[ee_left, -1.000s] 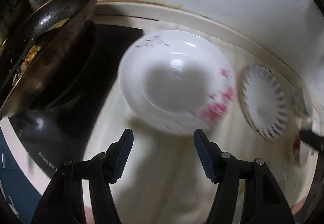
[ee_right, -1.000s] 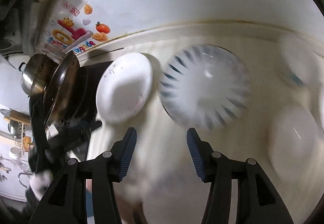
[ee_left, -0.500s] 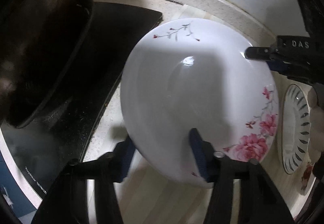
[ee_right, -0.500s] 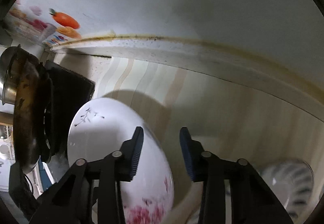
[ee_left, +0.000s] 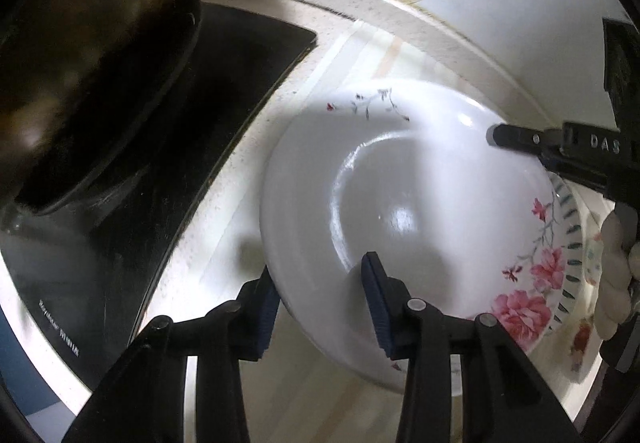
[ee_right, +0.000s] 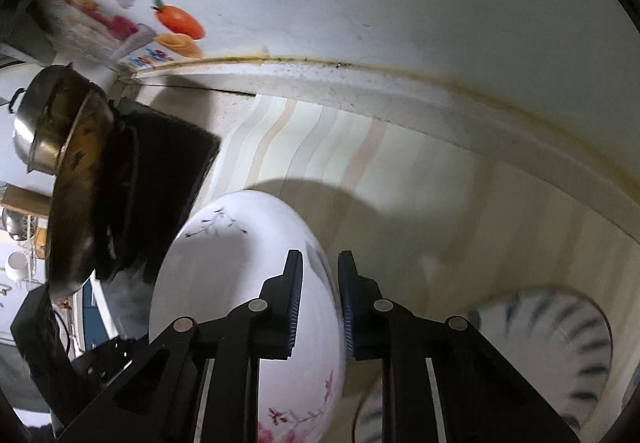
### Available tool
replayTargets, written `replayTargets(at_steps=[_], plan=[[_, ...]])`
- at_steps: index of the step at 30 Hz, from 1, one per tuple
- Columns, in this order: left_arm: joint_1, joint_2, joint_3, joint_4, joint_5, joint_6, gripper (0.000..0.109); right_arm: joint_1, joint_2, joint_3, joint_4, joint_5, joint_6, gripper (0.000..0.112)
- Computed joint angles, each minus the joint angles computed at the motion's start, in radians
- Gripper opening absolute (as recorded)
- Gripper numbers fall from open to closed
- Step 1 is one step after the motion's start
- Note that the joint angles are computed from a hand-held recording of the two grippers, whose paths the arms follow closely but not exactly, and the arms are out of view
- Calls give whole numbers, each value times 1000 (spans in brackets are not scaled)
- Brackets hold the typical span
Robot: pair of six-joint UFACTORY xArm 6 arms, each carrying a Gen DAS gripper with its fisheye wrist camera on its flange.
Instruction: Organize plates and bowls
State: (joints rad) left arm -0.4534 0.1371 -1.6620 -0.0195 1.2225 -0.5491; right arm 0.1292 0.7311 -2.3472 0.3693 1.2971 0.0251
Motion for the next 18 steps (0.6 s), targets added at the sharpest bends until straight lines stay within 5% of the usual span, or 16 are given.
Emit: replayTargets(at_steps=[9, 18], plan=[[-92, -35, -85, 3, 58, 27, 37, -44, -507, 650, 51, -194, -56, 20], [-220, -97, -84, -9, 123, 52, 37, -153, -1014, 1185, 103, -213, -69, 20]])
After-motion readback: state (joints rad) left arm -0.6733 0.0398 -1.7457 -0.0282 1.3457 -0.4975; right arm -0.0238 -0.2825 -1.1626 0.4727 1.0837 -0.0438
